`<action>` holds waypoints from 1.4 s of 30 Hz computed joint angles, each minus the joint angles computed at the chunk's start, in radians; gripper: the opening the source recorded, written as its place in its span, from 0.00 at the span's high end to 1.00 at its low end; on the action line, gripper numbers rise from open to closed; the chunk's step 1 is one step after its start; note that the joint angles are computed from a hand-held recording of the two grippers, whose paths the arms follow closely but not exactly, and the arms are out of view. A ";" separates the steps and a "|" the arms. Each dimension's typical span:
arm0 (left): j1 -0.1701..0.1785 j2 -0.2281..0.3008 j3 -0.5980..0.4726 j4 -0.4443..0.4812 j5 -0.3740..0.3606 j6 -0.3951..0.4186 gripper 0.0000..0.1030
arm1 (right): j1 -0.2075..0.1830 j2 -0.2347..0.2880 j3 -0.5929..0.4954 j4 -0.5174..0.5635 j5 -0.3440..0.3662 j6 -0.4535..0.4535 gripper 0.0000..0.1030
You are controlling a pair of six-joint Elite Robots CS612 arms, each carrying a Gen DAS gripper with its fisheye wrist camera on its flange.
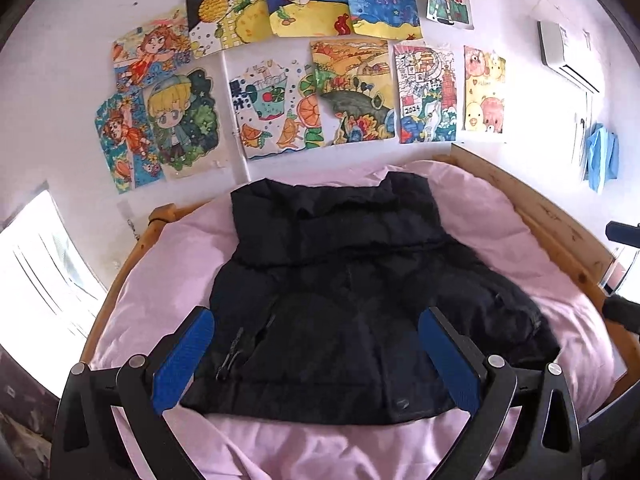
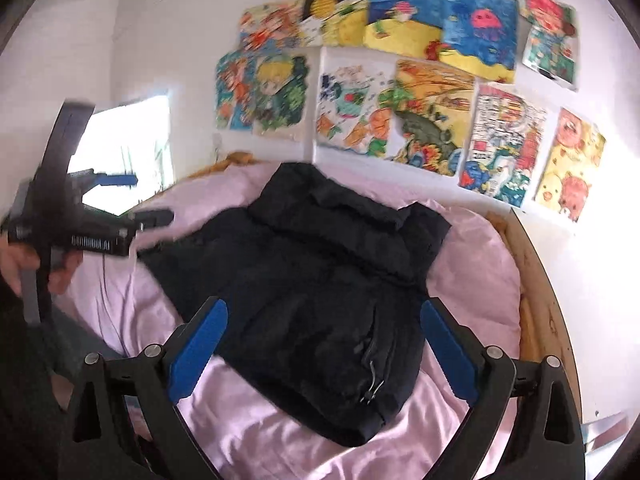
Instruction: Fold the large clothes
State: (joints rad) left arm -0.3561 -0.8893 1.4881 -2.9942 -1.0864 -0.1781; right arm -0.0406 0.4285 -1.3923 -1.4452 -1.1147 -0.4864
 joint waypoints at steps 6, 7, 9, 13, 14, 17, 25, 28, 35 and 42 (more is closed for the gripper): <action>0.007 0.014 0.022 0.042 0.023 0.035 0.00 | 0.027 0.036 0.007 0.096 -0.064 -0.159 0.08; 0.004 0.019 0.023 0.045 0.048 0.049 0.00 | 0.032 0.041 0.006 0.105 -0.082 -0.183 0.08; -0.003 0.030 0.026 0.026 0.107 0.070 0.00 | 0.037 0.058 -0.003 0.116 -0.095 -0.225 0.08; 0.007 0.035 0.020 0.042 0.070 0.064 0.00 | 0.051 0.078 0.003 0.137 -0.161 -0.251 0.08; 0.011 0.034 0.019 0.054 0.054 0.055 0.00 | 0.055 0.080 0.007 0.135 -0.184 -0.251 0.08; 0.019 0.029 0.026 0.062 0.014 0.042 0.00 | 0.067 0.088 0.009 0.115 -0.238 -0.277 0.08; 0.030 0.034 0.036 0.051 -0.004 0.070 0.00 | 0.116 0.110 0.006 0.082 -0.418 -0.352 0.08; 0.036 0.032 0.038 0.055 -0.035 0.072 0.00 | 0.127 0.121 -0.003 0.050 -0.448 -0.373 0.08; 0.050 0.029 0.039 0.105 -0.186 0.166 0.00 | 0.132 0.132 -0.011 0.001 -0.476 -0.383 0.25; 0.033 0.049 0.041 0.123 -0.142 0.307 0.00 | 0.119 0.091 0.038 0.029 -0.429 -0.308 0.57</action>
State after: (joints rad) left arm -0.3231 -0.8407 1.5292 -2.8710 -1.2279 0.1286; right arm 0.0781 0.5196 -1.3544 -1.4159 -1.5442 -0.7940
